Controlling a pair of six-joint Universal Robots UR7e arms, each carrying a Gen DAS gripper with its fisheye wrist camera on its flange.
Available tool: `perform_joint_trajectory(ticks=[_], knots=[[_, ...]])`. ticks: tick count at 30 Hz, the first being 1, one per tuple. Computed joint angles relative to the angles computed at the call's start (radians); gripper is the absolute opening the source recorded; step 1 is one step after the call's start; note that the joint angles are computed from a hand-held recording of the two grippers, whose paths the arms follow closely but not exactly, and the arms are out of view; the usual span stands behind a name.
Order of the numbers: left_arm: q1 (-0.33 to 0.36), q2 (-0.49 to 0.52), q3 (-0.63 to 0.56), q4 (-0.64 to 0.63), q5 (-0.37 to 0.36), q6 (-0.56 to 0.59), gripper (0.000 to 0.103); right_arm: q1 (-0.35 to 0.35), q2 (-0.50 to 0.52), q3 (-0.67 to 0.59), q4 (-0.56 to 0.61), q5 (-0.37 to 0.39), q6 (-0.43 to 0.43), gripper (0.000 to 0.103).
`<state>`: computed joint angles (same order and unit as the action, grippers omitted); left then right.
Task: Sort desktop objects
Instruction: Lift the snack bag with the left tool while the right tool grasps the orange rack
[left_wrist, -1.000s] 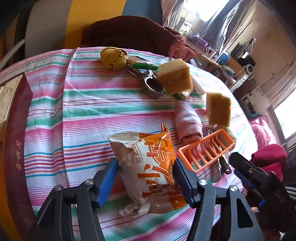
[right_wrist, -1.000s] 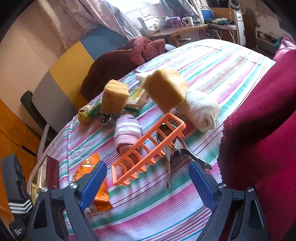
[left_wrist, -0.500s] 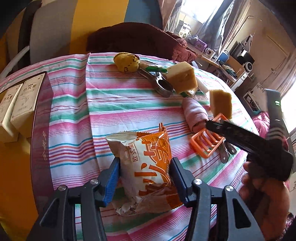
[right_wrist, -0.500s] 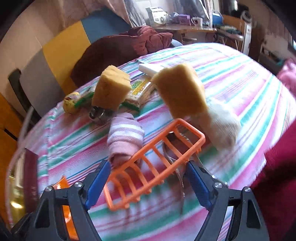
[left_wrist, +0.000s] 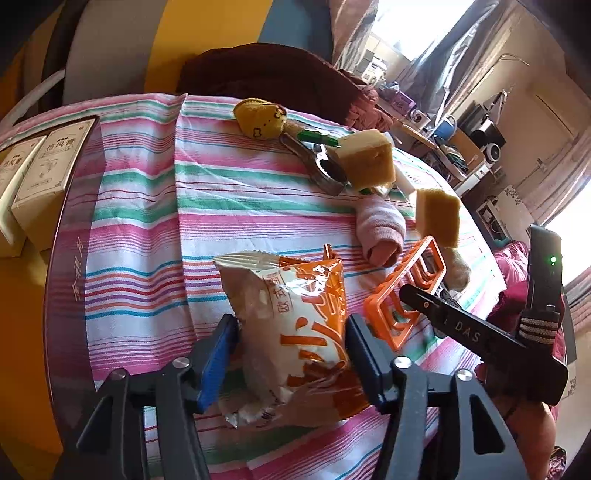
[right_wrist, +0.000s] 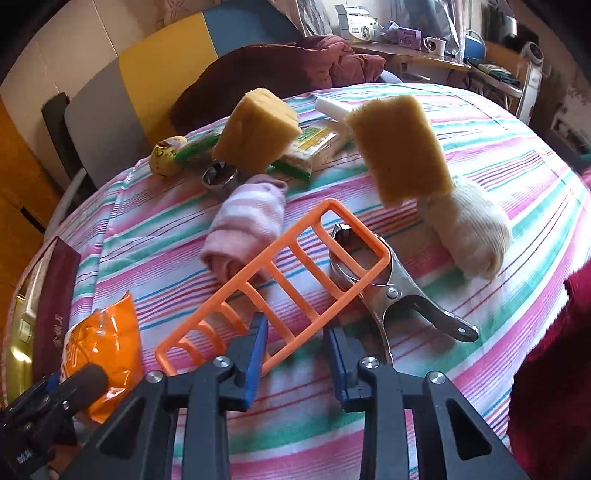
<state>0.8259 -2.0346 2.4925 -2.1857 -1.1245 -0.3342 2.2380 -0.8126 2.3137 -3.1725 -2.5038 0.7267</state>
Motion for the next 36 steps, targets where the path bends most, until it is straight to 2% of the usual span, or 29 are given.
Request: perform_joint_trajectory(ticks=[5,7,9,11,12,14,17,19,22,31,34,35,36], knots=[[-0.010,-0.021,0.000,0.032,-0.001,-0.003,0.058,0.037,-0.022,-0.003,0.064,-0.005,0.003,0.027],[-0.014,-0.036,-0.001,0.052,-0.001,-0.010,0.058,0.048,-0.035,-0.006,0.115,-0.013,0.052,0.033],[-0.022,-0.047,0.001,0.065,0.005,-0.013,0.058,0.046,-0.055,0.012,0.108,-0.013,0.111,0.064],[-0.028,-0.053,0.002,0.076,0.013,-0.027,0.059,0.049,-0.068,0.040,0.022,0.009,0.162,0.073],[-0.033,-0.055,0.003,0.080,0.021,-0.040,0.059,0.050,-0.067,0.040,0.001,0.023,0.163,0.074],[-0.044,-0.059,0.003,0.093,0.033,-0.055,0.059,0.062,-0.055,-0.003,0.085,0.013,0.156,0.074],[-0.067,-0.068,0.003,0.123,0.051,-0.065,0.059,0.079,-0.026,-0.071,0.217,-0.017,0.173,0.071],[-0.073,-0.076,0.004,0.135,0.052,-0.070,0.059,0.068,-0.008,-0.109,0.283,-0.008,0.189,0.071],[-0.071,-0.084,0.007,0.136,0.048,-0.065,0.058,0.049,0.013,-0.142,0.377,-0.025,0.208,0.064],[-0.083,-0.096,0.022,0.119,0.052,-0.032,0.056,0.047,-0.007,-0.038,0.139,-0.001,0.129,0.055],[-0.064,-0.097,0.018,0.108,0.028,-0.028,0.055,0.049,-0.003,-0.031,0.106,0.013,0.128,0.052],[-0.062,-0.098,0.017,0.110,0.024,-0.026,0.055,0.052,-0.005,-0.023,0.086,0.019,0.124,0.043],[-0.060,-0.097,0.016,0.110,0.021,-0.022,0.055,0.054,-0.008,-0.019,0.084,0.023,0.122,0.011]])
